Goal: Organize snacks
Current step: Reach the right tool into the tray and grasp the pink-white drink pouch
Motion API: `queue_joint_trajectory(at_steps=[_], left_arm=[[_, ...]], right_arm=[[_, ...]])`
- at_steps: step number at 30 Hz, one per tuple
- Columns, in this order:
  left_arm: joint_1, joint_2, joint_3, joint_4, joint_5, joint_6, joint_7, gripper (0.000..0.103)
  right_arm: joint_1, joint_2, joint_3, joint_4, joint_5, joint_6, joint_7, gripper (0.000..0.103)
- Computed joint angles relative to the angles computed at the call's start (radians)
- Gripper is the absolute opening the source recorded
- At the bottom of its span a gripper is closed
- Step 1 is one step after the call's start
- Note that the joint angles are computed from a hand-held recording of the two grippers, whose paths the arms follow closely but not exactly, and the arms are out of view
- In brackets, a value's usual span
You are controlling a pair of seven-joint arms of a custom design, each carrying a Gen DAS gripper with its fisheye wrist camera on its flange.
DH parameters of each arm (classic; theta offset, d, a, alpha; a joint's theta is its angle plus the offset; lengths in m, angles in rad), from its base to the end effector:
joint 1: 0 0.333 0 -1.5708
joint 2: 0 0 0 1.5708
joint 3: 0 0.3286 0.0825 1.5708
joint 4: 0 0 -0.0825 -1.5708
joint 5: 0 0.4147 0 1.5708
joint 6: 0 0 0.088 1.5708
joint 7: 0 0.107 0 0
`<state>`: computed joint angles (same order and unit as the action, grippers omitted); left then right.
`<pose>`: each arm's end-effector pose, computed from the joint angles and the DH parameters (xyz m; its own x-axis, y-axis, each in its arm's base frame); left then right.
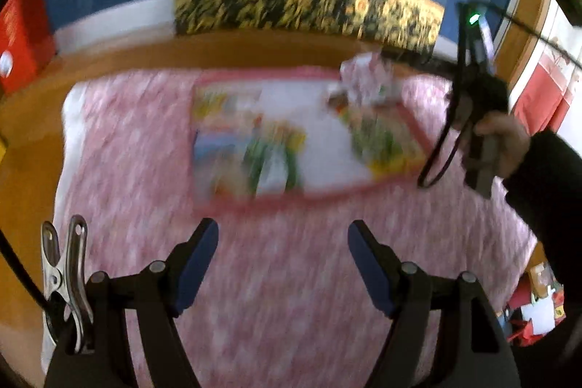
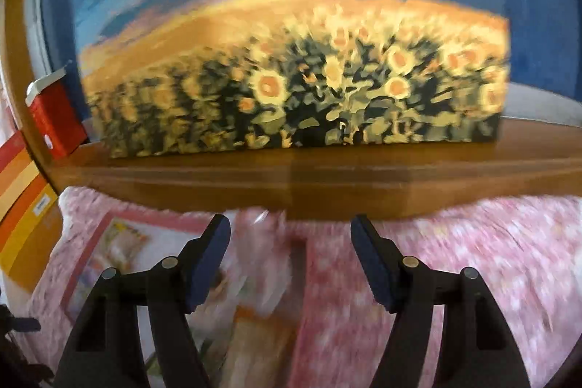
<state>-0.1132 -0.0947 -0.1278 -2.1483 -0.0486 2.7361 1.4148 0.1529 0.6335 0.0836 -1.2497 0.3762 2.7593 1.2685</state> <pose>0.5754 -0.1415 0.5205 -0.0949 -0.9872 0.1284 -0.7868 -0.0046 -0.6172 0.8037 0.1560 0.4968 0.2898 -0.9415 -0.1720 -0.6283 -0.0516 -0.7762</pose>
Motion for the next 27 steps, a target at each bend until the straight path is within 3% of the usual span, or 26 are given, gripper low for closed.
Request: queue_joint_trajectory(at_steps=[1,3,5,7,10,13,14,15,19,20,22,23,26,27], left_arm=[[0.004,0.041,-0.004,0.048,0.024,0.013,-0.02,0.077],[0.011,0.094,-0.009,0.109,0.049,0.028,-0.041,0.077],[0.02,0.154,-0.015,0.179,0.061,0.041,-0.049,0.077],[0.031,0.214,-0.025,0.247,0.048,0.041,-0.04,0.077],[0.053,0.295,-0.048,0.338,0.013,0.032,-0.01,0.077],[0.057,0.378,-0.054,0.437,0.037,-0.008,-0.01,0.077],[0.057,0.402,-0.055,0.468,0.048,-0.027,-0.012,0.077],[0.059,0.423,-0.058,0.493,0.054,-0.043,-0.011,0.077],[0.077,0.526,-0.084,0.624,0.028,-0.104,0.008,0.077],[0.087,0.545,-0.096,0.651,0.007,-0.114,0.017,0.074],[0.123,0.585,-0.147,0.704,-0.066,-0.118,0.079,0.047],[0.128,0.603,-0.157,0.73,-0.081,-0.132,0.102,0.034],[0.101,0.645,-0.136,0.788,-0.063,-0.156,0.096,0.025],[0.122,0.655,-0.162,0.795,-0.103,-0.159,0.115,0.024]], right_arm=[[-0.008,0.035,0.006,0.057,0.002,-0.041,-0.002,0.068],[-0.048,0.093,0.062,0.158,0.039,-0.131,-0.067,0.05],[-0.078,0.107,0.109,0.187,0.091,-0.186,-0.158,0.025],[-0.095,0.116,0.135,0.215,0.136,-0.27,-0.228,0.02],[-0.088,0.144,0.116,0.279,0.169,-0.386,-0.213,0.016],[-0.047,0.1,0.067,0.201,0.134,-0.321,-0.242,0.016],[-0.024,0.094,0.037,0.189,0.114,-0.308,-0.25,0.005],[-0.009,0.108,0.022,0.213,0.064,-0.322,-0.234,0.002],[0.018,0.14,-0.006,0.265,-0.009,-0.338,-0.196,0.004],[0.014,0.13,0.0,0.25,0.0,-0.314,-0.184,0.013],[0.001,0.112,0.018,0.224,0.036,-0.256,-0.154,0.035],[-0.009,0.102,0.038,0.212,0.062,-0.231,-0.157,0.036],[-0.025,0.102,0.081,0.22,0.113,-0.221,-0.2,0.036],[-0.017,0.11,0.077,0.236,0.108,-0.239,-0.201,0.036]])
